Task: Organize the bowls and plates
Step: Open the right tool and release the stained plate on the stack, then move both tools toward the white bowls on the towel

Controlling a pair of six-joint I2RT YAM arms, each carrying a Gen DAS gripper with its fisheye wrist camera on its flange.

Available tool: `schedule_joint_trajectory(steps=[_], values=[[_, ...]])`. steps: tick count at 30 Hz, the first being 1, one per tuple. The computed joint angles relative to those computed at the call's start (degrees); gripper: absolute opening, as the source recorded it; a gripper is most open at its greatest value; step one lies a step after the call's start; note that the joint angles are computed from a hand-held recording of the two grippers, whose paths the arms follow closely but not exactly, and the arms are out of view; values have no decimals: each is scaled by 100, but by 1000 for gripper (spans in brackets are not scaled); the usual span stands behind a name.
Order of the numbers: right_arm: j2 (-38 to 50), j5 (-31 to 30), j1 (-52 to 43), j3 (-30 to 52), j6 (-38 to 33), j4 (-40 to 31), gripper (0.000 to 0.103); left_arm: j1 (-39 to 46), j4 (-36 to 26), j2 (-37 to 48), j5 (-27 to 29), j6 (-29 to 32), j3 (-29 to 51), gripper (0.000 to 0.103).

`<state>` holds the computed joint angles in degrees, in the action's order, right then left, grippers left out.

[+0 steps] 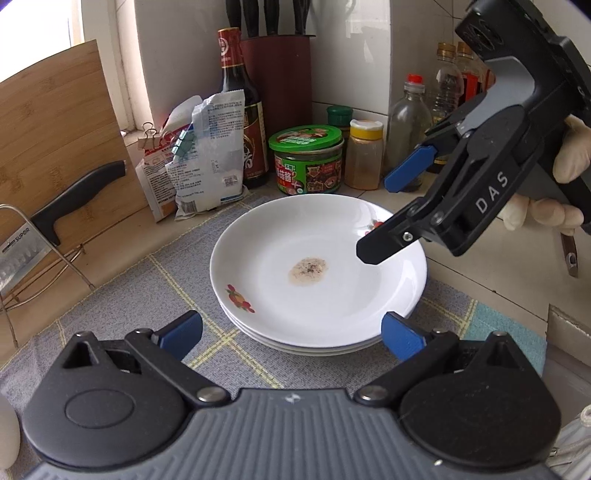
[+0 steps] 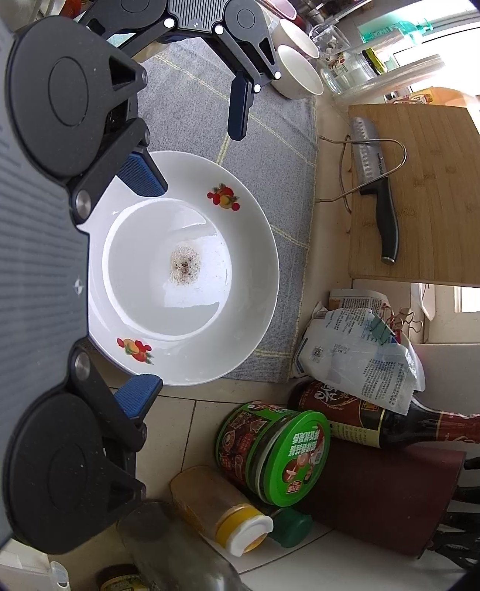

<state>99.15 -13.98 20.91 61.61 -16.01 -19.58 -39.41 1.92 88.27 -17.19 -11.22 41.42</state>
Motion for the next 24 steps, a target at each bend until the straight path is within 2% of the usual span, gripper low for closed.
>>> schedule_joint_trajectory(steps=[8, 13, 18, 24], values=[[-500, 391, 509, -755, -56, 1160, 103, -433, -490, -967, -1001, -785, -586, 102], [-728, 815, 1156, -1047, 109, 1471, 103, -489, -890, -2040, -1293, -1005, -1181, 102], [-488, 1358, 2112, -1005, 561, 1563, 103, -510, -2053, -3509, -1469, -1183, -1677, 102], [122, 1605, 3257, -638, 1332, 1574, 103, -398, -4174, -5862, -1553, -1271, -2018, 102]])
